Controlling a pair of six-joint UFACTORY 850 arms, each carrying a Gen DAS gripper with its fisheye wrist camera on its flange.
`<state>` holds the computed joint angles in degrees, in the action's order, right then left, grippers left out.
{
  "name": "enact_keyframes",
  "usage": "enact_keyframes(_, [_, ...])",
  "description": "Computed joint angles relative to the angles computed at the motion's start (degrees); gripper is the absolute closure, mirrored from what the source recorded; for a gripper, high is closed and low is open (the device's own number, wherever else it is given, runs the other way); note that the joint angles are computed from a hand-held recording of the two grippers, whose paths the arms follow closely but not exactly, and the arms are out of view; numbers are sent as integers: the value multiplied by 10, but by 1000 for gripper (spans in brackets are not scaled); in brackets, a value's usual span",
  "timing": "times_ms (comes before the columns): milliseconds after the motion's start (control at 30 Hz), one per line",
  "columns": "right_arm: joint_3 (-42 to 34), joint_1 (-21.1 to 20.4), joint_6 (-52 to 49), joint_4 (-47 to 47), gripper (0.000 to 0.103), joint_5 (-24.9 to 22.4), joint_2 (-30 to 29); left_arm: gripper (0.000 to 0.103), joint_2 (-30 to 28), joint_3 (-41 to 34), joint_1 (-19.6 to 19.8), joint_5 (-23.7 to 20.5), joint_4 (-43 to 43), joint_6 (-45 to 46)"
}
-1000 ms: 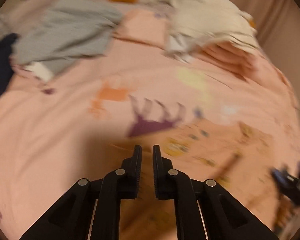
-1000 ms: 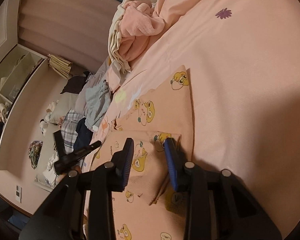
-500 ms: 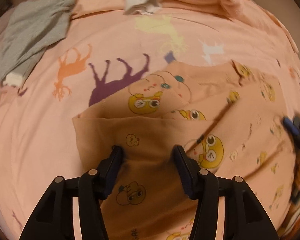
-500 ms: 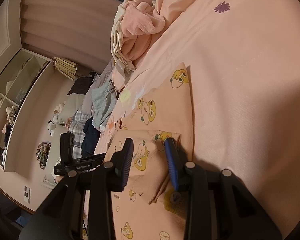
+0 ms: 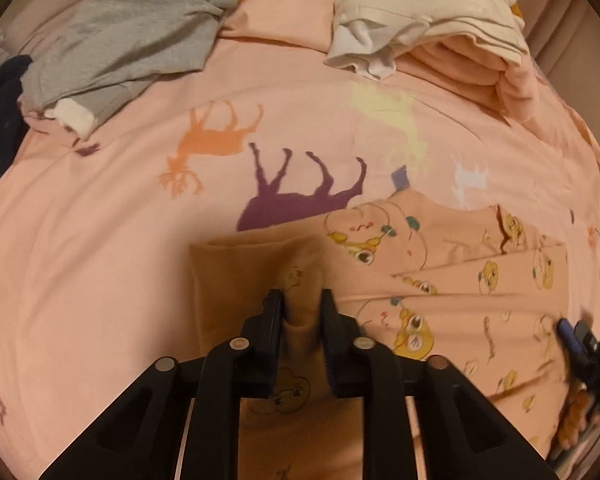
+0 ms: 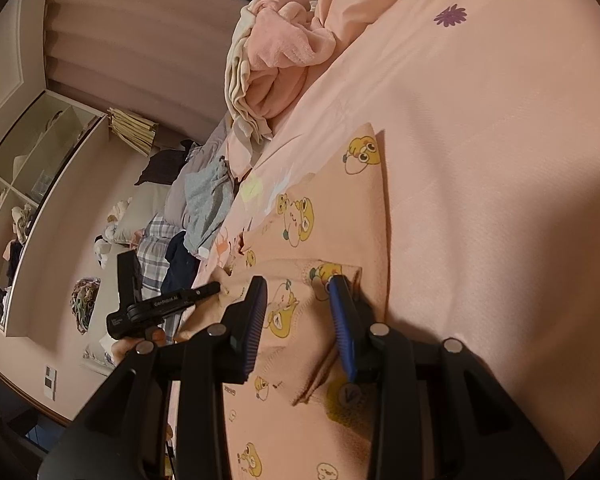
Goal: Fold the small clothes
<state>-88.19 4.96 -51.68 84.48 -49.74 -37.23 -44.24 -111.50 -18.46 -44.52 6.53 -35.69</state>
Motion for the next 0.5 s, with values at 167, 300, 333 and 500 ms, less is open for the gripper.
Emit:
enact_keyframes(167, [-4,1,2,-8,71,2,-2,72,59,48,-6,17,84,-80])
enact_keyframes(300, [-3,1,2,-7,71,2,-1,72,55,30,-2,12,63,-32])
enact_keyframes(333, [-3,1,1,-7,71,2,-1,72,47,22,-1,5,54,-29])
enact_keyframes(500, [-6,1,1,-8,71,0,-4,72,-19,-21,-14,-107,121,-68])
